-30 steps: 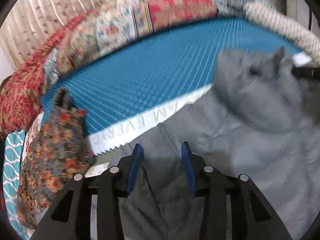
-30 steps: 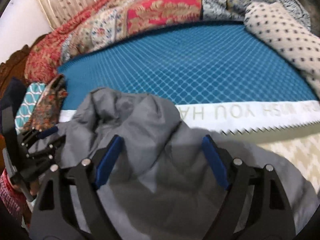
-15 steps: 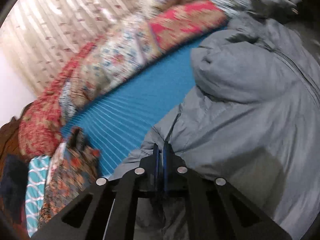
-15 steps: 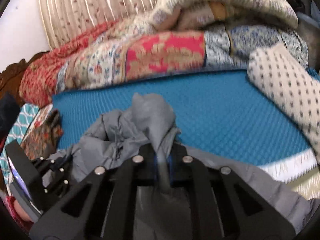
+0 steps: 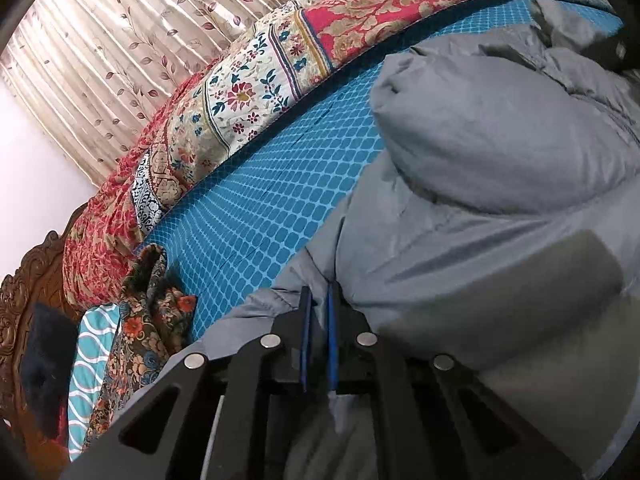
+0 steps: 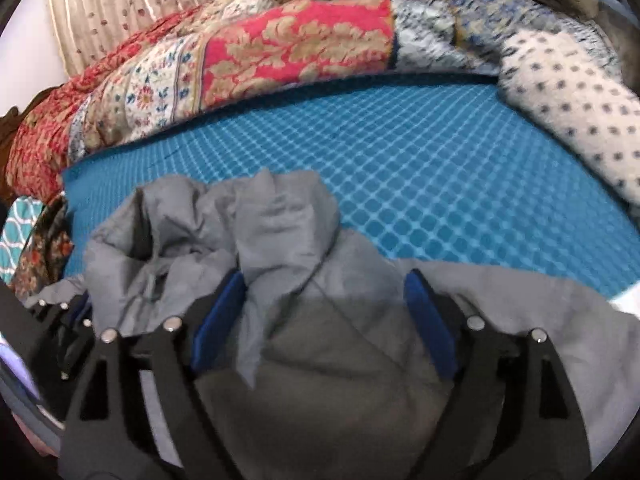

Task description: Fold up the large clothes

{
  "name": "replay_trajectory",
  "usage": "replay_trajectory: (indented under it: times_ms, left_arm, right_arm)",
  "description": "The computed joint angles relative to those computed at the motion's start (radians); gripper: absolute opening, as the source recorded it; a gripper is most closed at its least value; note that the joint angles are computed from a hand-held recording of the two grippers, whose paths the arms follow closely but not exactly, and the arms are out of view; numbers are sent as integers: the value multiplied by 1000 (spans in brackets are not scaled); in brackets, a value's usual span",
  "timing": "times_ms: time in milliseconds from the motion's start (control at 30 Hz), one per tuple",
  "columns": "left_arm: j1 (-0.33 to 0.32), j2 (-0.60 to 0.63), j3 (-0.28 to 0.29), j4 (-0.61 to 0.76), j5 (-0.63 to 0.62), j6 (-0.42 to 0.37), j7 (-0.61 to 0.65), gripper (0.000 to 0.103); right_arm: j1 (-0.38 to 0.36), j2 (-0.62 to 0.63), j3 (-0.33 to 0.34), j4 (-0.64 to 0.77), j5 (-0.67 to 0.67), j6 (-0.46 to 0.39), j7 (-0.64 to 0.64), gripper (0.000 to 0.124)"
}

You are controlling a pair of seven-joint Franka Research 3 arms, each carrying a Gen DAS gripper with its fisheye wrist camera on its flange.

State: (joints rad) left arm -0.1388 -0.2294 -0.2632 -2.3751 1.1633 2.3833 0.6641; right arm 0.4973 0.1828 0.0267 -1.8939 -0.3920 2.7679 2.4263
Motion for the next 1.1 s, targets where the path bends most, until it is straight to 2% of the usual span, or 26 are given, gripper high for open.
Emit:
replay_trajectory:
  times_ms: [67,133,200,267,333,367,467,533,567,667,767,933,1100]
  left_arm:
    - [0,-3,1,-3,0,2,1,0]
    - [3,3,5,2,2,10,4,0]
    - [3,2,3,2,1,6,3,0]
    - [4,3,2,3,4,4,1,0]
    - [3,0,1,-1,7,1,-2,0]
    - [3,-1,1,-2,6,1,-4,0]
    - [3,-2,2,-3,6,4,-3,0]
    - [3,-1,2,-3,5,6,-5,0]
    - [3,-2,3,-4,4,10,-6,0]
    - [5,-5,5,-8,5,20,-9,0]
    - [8,-7,6,-11,7,27,-10,0]
    - [10,-7,4,-12,5,30,-12,0]
    - [8,-14,10,-8,-20,34,17,0]
  right_arm:
    - [-8,-87,1,-83,-4,72,25,79]
    - [-29,-194,24,-183,2,94,10,79]
    - [-53,-286,51,-269,-30,84,0,79]
    - [-95,-376,91,-356,-118,60,31,79]
    - [-147,-443,139,-426,-198,3,49,79]
    - [-161,-455,147,-446,-192,-16,40,79]
    - [-188,-441,143,-477,-90,-49,6,79]
    - [-192,-416,129,-497,3,-6,-34,80]
    - [-219,-407,149,-504,-19,26,-10,83]
    - [-267,-391,198,-500,-75,43,28,89]
    - [-281,-385,207,-500,-82,54,40,89]
    - [-295,-363,226,-471,-149,10,90,93]
    - [-272,-355,205,-463,-179,2,113,93]
